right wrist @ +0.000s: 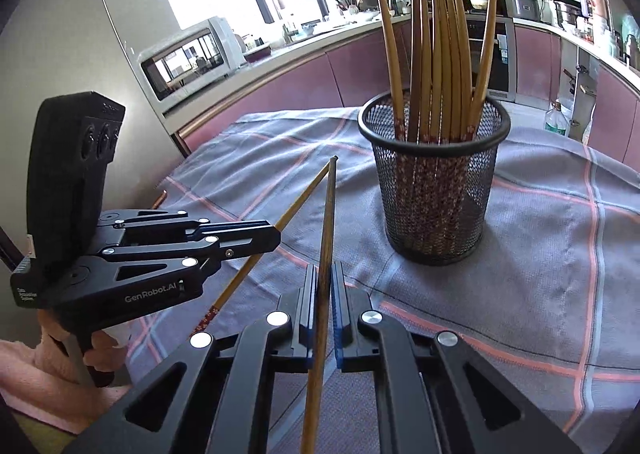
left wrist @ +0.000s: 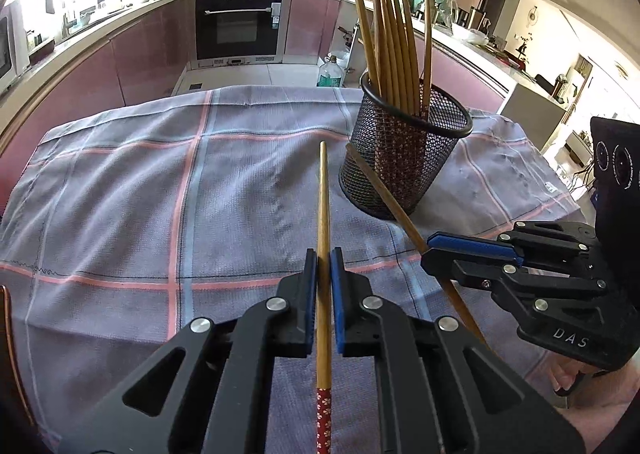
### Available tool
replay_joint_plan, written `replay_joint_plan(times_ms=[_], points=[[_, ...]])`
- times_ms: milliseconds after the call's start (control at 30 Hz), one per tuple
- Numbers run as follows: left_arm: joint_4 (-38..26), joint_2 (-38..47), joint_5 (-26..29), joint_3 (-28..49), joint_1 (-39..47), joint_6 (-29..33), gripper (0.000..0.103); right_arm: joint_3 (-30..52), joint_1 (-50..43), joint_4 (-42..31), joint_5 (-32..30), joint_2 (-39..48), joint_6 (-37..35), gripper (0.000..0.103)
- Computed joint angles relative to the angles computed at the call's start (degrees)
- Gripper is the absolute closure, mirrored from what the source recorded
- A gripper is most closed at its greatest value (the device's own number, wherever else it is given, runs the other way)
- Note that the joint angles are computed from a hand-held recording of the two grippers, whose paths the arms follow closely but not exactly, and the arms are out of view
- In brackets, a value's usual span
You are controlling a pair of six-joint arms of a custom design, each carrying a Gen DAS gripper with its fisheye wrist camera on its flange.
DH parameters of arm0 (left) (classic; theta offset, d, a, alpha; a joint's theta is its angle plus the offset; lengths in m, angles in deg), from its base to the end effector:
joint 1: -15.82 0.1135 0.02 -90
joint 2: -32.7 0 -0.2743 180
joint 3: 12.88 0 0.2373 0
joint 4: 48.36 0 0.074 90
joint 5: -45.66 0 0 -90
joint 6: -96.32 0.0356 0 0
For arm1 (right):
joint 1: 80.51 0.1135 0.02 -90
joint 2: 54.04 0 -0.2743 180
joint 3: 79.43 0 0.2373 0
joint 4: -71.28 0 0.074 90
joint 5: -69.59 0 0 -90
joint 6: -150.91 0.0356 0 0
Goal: Organize utensils
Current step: 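Close the left tool on a chopstick while the right tool grasps the other, then lift both held chopsticks upright and carry them over the mesh cup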
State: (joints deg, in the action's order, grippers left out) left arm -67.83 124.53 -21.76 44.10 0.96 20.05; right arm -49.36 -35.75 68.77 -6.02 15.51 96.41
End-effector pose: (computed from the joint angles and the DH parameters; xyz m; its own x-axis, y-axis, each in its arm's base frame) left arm 0.2728 -0.0865 0.1652 -0.6551 0.4006 -0.6406 0.6267 0.7617 -0.1645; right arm 0.1397 0.1261 0.1471 -0.7066 0.0914 -0.7016 -0.1726 0.9394 0.2963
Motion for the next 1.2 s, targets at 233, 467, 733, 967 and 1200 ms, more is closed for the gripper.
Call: replay_joint_plan(times_ms=[233, 467, 733, 967, 1200], points=[[-2.0, -4.0, 2.0, -0.1, 0.9, 0.1, 0.095, -0.2, 0.2, -3.7, 0.8, -7.1, -0.8, 0.097], [-4.1, -6.8, 4.2, 0.2, 1.9, 0.6, 0.095, -0.2, 0.3, -6.4, 2.0, -11.8, -1.2, 0.098], [-6.6, -10.0, 7.5, 0.9, 3.3, 0.9, 0.095, 0.7, 0.5, -10.2, 4.4, -16.8, -2.3, 0.098], [-8.7, -13.4, 10.0, 1.7, 4.2, 1.0, 0.095, 1.3, -0.1, -13.6, 6.3, -21.6, -3.3, 0.098], [-9.8, -15.7, 11.5, 2.5, 4.0, 0.4, 0.095, 1.9, -0.2, -15.3, 7.4, -24.3, -4.4, 0.098]])
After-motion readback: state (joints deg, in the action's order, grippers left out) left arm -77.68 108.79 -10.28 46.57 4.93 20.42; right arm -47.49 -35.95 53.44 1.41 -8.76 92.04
